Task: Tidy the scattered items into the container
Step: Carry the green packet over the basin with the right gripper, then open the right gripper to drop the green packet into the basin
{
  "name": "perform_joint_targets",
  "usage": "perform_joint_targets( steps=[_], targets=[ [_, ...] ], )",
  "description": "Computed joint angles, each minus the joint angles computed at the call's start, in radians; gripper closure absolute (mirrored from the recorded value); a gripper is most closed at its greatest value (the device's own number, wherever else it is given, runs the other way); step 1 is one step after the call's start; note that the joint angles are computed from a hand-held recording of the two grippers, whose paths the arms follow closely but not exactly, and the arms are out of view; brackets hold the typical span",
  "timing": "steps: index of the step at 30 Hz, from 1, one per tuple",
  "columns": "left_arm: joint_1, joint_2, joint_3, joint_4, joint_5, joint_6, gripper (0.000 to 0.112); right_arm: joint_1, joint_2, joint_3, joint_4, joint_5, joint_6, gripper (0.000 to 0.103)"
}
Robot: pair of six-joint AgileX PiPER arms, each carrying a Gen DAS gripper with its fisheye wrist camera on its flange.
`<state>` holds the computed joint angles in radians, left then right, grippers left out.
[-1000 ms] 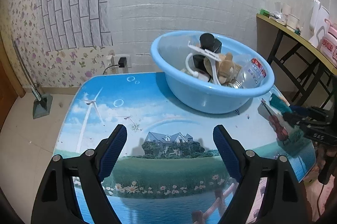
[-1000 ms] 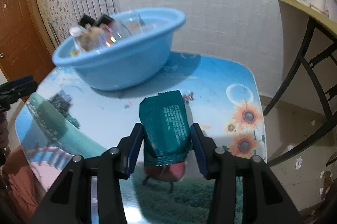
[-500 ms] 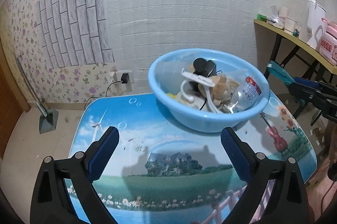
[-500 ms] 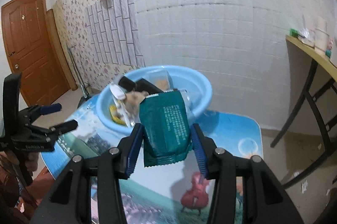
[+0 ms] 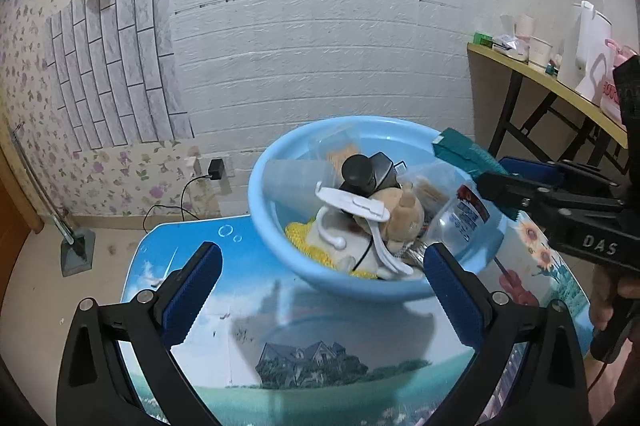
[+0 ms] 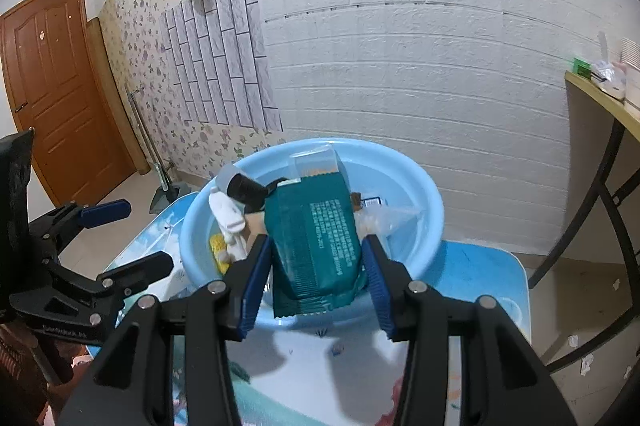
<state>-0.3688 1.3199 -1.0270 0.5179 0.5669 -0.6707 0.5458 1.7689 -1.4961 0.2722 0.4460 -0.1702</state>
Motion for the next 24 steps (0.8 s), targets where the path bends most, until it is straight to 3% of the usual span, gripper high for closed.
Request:
perform_joint_targets(
  steps=[7,12,24],
  targets=[
    [0.027,0.036,-0.021,-0.017,-0.021,0.033,0.011,-0.004,0.074,-0.081,-0.030,0.026,0.045,0.055],
    [0.038,0.027,-0.012,-0.061,-0.039,0.086,0.011,0.014,0.089,-0.101,-0.084,0.029,0.088,0.043],
    [-0.045,-0.074,0.020,0.046,0.038,-0.035,0.011,0.039,-0.035,0.012,-0.167,0.013,0.184,0.042]
  ],
)
